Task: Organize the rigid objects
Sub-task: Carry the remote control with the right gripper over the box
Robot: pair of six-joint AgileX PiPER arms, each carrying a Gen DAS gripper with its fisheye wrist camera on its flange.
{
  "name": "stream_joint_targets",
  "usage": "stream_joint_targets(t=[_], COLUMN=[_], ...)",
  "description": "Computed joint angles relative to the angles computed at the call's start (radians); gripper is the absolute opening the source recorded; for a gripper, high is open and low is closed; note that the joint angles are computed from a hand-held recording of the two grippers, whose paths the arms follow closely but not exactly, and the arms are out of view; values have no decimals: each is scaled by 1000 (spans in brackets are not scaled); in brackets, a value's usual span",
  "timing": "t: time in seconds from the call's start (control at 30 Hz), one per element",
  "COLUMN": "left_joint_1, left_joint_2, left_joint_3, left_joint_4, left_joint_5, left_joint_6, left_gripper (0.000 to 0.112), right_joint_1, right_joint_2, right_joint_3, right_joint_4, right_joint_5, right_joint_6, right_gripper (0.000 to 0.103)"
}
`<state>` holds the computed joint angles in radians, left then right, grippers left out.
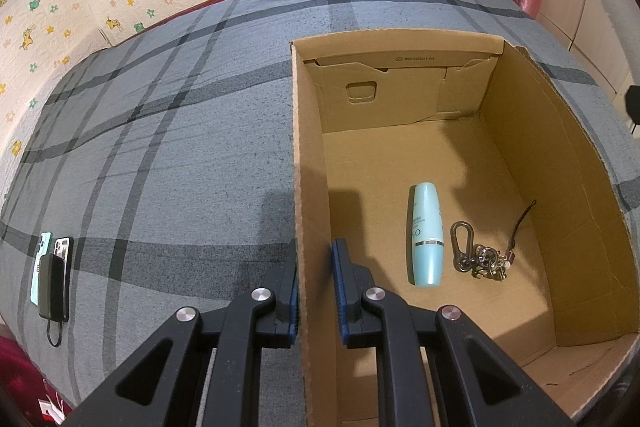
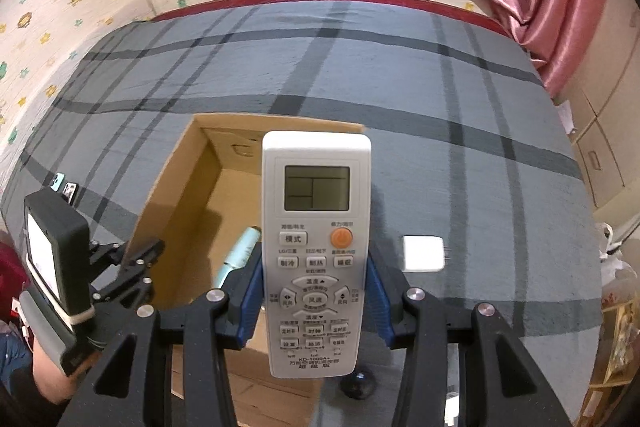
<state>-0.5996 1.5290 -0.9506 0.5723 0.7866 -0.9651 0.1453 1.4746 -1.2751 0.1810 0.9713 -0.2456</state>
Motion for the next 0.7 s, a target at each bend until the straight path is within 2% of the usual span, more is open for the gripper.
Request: stream_joint_targets(t=[0.27,0.7], left_joint_1=[7,9], left_joint_2=[-3,-7], left_joint_3=[3,8], left_joint_4=[-6,-5], left_joint_5=[-6,-11], left_joint_6=[5,1], left_gripper=[15,15], right_joint_1=[99,180], right_joint_2=[62,222], right_joint_3=[9,-5], right_joint_4=[-6,-18], right_joint_5=[-26,-48], right_joint_6=[55,125], right_gripper=[49,49])
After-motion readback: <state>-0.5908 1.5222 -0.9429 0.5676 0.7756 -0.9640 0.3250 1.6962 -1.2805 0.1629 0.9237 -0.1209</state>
